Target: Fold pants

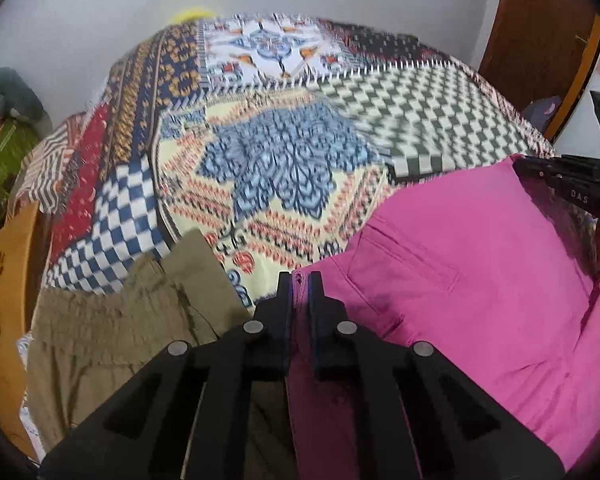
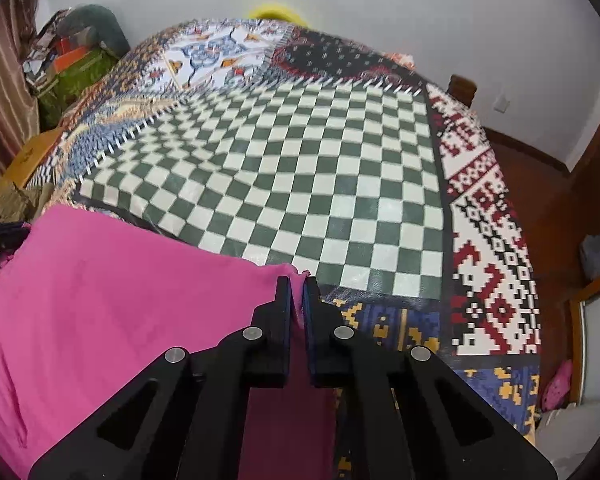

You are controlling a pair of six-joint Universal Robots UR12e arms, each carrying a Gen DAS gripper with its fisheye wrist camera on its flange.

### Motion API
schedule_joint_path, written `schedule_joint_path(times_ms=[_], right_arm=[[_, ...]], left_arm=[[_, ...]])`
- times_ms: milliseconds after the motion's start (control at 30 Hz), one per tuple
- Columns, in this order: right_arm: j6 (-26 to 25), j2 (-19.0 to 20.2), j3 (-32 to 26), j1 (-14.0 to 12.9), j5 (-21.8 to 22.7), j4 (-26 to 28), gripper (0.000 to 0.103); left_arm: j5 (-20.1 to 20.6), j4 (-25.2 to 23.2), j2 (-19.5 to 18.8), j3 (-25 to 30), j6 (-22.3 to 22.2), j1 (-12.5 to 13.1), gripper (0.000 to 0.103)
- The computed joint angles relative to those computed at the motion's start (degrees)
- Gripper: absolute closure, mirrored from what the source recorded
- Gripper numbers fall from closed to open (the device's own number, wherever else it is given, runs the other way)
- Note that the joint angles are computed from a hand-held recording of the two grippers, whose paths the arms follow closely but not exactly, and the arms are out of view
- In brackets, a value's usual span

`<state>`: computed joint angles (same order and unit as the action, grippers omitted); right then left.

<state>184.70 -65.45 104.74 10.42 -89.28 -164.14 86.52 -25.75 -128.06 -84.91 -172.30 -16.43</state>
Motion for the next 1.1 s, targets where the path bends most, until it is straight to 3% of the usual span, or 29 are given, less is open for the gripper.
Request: schedule_joint_path(times_ms=[167,433,700,1100], right_arm=[[1.2,-1.3,0.9,-0.3,-1.5,-4.1,0.098],[2.9,-2.4,0.1,0.1,-3.2,-9.2,0.098],[3.9,-5.5,2.3,0.2,-0.7,-10.0,0.098],[5.2,-12.8,8.6,1.8,-2.5,-11.3,0.098]], left_arm=[[-2.8,1.6,0.7,0.2,-1.7,1.0,0.097],[-2.4,1.1,0.6,2.5,-3.9,1.2,0.097],[-4.4,2.1,5.2,-2.0,-0.9,1.3,0.097],[-5.4,3.4,12.5,-9.8,-1.7,1.5,0.097]])
